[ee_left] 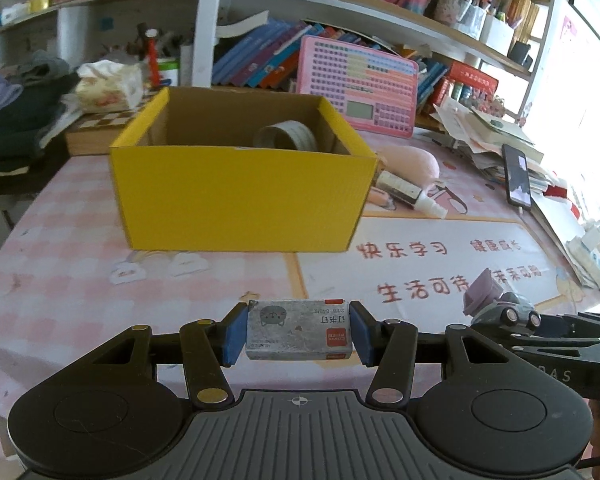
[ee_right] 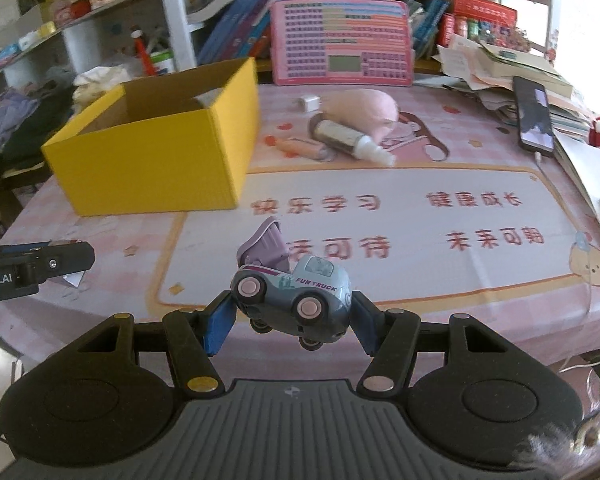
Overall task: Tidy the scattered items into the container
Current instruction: 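Carry the medicine box and toy car over the yellow box with both tools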
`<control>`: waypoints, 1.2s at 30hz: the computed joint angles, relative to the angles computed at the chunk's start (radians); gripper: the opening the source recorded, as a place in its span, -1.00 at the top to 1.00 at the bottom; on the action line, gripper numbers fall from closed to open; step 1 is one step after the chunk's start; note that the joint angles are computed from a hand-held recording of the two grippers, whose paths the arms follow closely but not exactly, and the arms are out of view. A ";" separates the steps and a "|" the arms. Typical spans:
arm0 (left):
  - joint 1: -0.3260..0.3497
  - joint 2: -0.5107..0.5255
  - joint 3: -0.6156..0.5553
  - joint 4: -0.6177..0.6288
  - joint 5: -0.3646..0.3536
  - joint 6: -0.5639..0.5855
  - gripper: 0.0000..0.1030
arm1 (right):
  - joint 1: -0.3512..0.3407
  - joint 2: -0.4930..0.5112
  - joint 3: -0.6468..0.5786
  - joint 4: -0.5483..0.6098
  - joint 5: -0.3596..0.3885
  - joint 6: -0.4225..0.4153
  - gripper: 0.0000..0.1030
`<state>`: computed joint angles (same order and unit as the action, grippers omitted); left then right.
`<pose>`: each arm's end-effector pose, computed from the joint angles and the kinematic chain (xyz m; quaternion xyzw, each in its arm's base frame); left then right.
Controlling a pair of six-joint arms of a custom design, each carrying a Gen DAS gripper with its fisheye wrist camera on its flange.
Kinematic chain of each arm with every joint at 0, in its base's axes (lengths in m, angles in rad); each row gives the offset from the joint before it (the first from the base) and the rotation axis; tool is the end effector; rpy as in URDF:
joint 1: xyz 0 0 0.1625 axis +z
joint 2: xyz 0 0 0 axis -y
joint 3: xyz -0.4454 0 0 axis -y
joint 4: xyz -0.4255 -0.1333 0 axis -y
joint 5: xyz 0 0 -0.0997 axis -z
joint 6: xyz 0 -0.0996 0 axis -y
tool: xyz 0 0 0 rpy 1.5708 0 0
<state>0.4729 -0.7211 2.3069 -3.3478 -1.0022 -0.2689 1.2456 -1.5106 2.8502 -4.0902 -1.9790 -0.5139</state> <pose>-0.3083 -0.3677 -0.0323 0.3603 0.8853 -0.2473 0.1586 0.0100 -0.2638 0.2503 -0.0356 -0.8207 0.4289 0.3757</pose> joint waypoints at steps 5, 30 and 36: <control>0.008 -0.045 0.050 -0.029 0.022 -0.010 0.00 | 0.096 0.096 -0.016 -0.057 -0.057 -0.004 -0.15; 0.067 -0.080 -0.024 -0.244 0.082 0.204 0.00 | 0.277 0.175 -0.211 -0.040 0.007 -0.152 -0.15; 0.100 -0.021 -0.144 -0.254 0.050 0.283 0.00 | 0.249 0.133 -0.312 0.053 0.082 -0.200 -0.15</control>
<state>0.5730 -0.7417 2.1628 -3.6023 -0.9525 0.0144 1.4943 -1.3776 2.5381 -4.0370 -1.8974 -0.7135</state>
